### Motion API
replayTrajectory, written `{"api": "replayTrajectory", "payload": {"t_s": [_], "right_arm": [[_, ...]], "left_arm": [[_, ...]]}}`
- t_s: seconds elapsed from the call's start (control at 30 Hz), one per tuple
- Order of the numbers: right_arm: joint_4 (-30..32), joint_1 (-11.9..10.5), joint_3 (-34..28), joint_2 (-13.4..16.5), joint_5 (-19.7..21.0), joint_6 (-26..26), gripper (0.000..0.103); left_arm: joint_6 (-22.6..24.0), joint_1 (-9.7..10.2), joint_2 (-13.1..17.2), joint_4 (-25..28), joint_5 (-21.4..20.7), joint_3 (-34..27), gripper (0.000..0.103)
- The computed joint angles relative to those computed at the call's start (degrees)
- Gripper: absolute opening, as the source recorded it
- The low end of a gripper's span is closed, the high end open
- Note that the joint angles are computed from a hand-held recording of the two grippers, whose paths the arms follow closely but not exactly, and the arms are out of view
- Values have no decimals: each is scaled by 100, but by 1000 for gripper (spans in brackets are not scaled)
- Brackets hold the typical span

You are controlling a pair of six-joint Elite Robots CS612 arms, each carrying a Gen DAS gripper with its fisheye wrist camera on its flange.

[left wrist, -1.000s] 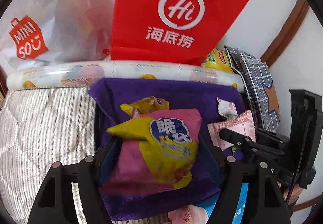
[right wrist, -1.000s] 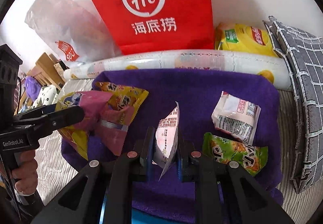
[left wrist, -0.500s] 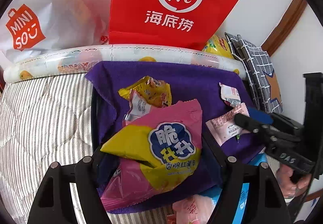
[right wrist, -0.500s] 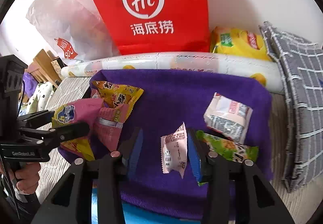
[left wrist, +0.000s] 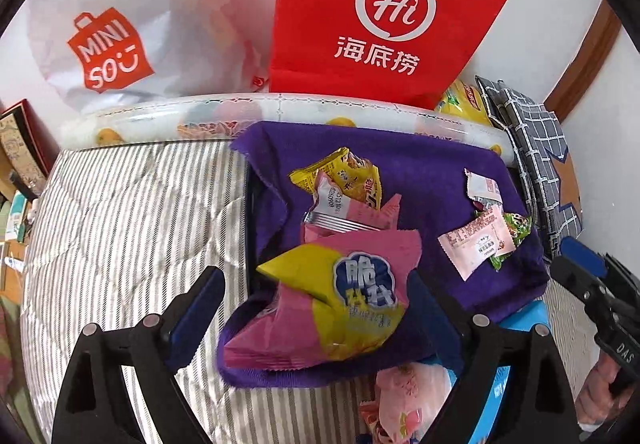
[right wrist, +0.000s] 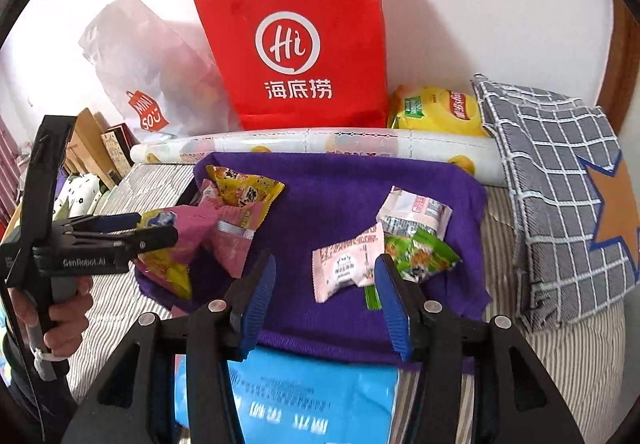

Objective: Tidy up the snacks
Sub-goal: 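Open the left gripper dropping the chip bag while the right gripper releases the sachet, then grasp the pink Lotso bear candy bar with the left gripper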

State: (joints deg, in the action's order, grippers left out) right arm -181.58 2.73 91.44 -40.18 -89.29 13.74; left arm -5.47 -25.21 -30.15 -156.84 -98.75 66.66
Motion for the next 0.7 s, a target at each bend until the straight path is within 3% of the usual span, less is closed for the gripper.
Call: {"api": "replayTrajectory", "payload": {"t_s": [0.43,0.7], "right_arm": [[-523,260,538,-237,-288,394,52],[-296,501,625,-295,-499,512,51]], "left_arm": [[117,84,-448,-692,-272,819,92],[292,165,-678,-810,-527,1280,91]]}}
